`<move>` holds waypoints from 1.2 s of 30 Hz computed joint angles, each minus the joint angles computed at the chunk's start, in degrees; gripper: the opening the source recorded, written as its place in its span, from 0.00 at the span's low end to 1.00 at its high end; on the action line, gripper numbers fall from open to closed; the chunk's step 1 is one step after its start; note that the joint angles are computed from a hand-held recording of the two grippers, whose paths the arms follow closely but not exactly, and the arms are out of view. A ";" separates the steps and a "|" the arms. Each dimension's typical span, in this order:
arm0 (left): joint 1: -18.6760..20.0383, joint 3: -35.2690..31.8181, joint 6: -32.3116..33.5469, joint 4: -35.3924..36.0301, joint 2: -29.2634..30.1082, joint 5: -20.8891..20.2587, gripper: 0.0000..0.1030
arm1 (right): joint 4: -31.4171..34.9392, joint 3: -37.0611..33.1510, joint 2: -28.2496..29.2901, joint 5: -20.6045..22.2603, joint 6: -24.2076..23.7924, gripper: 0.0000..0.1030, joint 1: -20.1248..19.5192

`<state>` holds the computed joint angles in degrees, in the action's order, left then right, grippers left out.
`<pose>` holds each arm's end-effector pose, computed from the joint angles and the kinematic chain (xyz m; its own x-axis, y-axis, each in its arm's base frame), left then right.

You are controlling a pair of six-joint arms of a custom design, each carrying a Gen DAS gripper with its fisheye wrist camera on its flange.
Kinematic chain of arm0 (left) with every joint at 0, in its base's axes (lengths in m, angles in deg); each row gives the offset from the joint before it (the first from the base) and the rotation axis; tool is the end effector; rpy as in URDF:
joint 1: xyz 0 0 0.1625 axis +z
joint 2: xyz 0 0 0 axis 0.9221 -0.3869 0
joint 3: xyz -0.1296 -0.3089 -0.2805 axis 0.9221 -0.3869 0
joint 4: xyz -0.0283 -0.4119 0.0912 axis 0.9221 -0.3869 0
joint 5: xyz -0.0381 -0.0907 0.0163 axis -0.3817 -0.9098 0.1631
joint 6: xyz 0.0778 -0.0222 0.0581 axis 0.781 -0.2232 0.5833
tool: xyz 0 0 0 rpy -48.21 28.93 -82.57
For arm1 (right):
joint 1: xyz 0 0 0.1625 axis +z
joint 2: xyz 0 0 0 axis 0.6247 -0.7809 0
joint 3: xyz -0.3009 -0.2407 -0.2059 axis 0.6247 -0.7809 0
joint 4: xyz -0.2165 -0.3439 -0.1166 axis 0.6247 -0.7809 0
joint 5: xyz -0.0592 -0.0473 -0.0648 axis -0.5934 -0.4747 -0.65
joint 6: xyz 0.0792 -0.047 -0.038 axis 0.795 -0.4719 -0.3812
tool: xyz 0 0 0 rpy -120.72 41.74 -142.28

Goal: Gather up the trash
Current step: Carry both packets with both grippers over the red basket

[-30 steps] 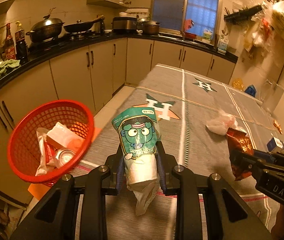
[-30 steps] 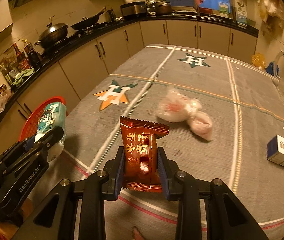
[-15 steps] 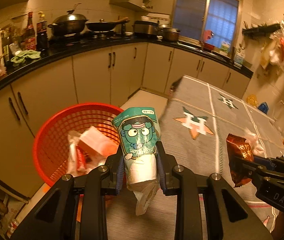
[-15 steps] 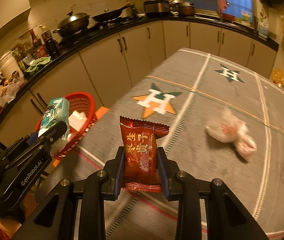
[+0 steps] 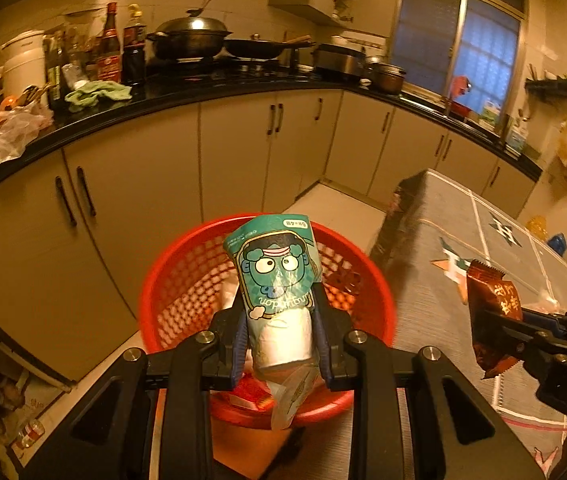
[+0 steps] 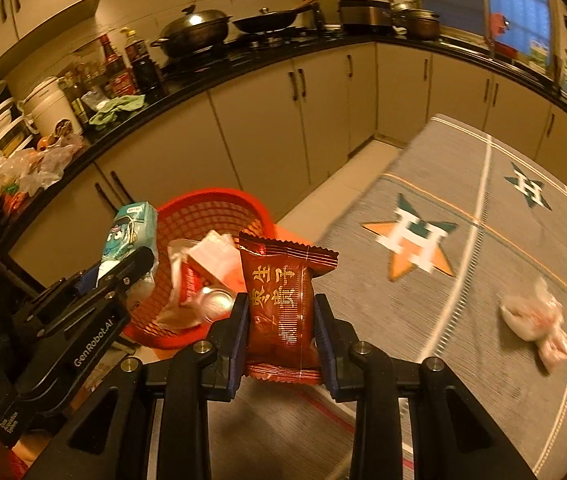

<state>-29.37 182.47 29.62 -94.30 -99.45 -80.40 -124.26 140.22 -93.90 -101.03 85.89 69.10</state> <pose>-0.2513 -0.4547 0.1325 -0.7700 0.2637 -0.5810 0.5886 0.6450 -0.4874 0.2123 -0.4410 0.2038 -0.8267 0.1147 0.5509 -0.2819 0.7628 -0.5819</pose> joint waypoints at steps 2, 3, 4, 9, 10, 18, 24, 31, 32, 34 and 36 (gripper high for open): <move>0.64 -0.02 0.30 0.05 -0.38 0.32 0.27 | 0.71 -1.00 0.56 1.27 -0.05 0.33 -0.17; 1.05 -0.16 0.59 0.12 -0.50 0.38 0.27 | 0.96 -1.38 0.77 1.72 -0.05 0.33 -0.26; 1.51 -0.33 0.67 0.34 -0.59 0.51 0.27 | 1.28 -1.77 0.99 2.16 -0.05 0.33 -0.37; 3.27 -1.10 1.09 0.81 -0.41 0.61 0.27 | 2.77 -3.87 2.25 4.50 -0.02 0.33 -1.28; 3.50 -1.22 1.10 0.99 -0.40 0.46 0.27 | 3.35 -4.25 2.38 5.21 0.18 0.33 -1.58; 5.25 -2.26 2.45 1.74 0.63 -0.67 0.28 | 6.29 -7.51 4.49 9.74 0.89 0.34 -3.52; 6.30 -2.98 2.78 2.06 1.32 -1.08 0.28 | 7.77 -9.59 6.29 10.84 1.27 0.34 -4.46; 7.43 -3.82 3.82 2.27 2.08 -1.93 0.28 | 8.64 -10.83 7.50 11.56 1.51 0.35 -5.47; 7.57 -4.06 3.90 2.39 2.24 -1.97 0.28 | 8.74 -10.97 7.63 11.66 1.53 0.35 -5.59; 7.89 -4.31 4.01 2.36 2.44 -2.27 0.29 | 8.98 -11.34 7.87 11.82 1.53 0.35 -5.80; 8.11 -4.41 4.07 2.30 2.52 -2.28 0.29 | 8.95 -11.60 8.04 12.06 1.61 0.35 -5.98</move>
